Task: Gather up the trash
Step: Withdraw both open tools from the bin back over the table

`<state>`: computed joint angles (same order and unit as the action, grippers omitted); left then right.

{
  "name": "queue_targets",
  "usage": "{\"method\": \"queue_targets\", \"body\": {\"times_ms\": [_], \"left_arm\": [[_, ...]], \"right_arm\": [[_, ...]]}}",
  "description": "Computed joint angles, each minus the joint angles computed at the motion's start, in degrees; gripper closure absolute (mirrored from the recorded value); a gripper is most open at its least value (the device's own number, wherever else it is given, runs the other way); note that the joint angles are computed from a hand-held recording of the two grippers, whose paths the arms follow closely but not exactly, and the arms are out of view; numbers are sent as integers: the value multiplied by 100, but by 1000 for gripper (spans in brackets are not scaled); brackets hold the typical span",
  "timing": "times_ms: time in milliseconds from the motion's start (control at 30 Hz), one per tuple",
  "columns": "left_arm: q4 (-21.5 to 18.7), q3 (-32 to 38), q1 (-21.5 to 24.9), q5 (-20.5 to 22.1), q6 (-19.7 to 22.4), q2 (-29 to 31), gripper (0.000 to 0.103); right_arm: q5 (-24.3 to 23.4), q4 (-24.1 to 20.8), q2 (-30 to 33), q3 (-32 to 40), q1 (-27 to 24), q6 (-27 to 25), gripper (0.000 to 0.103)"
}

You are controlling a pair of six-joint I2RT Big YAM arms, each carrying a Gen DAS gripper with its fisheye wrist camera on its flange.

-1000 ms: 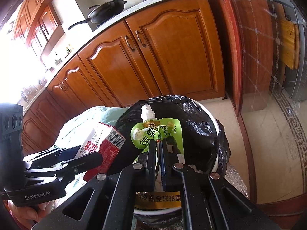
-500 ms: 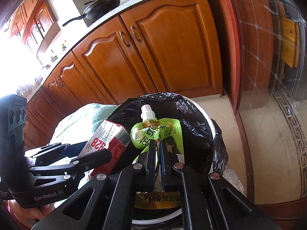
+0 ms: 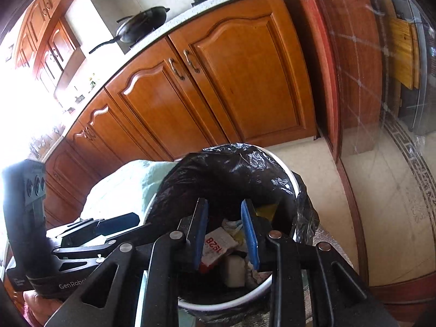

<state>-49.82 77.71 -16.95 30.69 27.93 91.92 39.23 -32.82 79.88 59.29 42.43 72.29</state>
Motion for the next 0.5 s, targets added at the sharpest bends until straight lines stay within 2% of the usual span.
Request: {"method": "queue_targets", "body": {"times_ms": [100,267,367,500], "left_arm": [[-31,-116,324,253,-95,-105,51],[45,-419,896,634,-153,-376,46],[64,-564,1243,793,-107,-516,45],[-16,-652,1721,964,-15,-610,44]], "right_arm": [[144,24,-13,16,139,97,73],[345,182,101,124,420,169,42],[422,329,271,275,618,112,27],[441,464,538,524,842,22,21]]}}
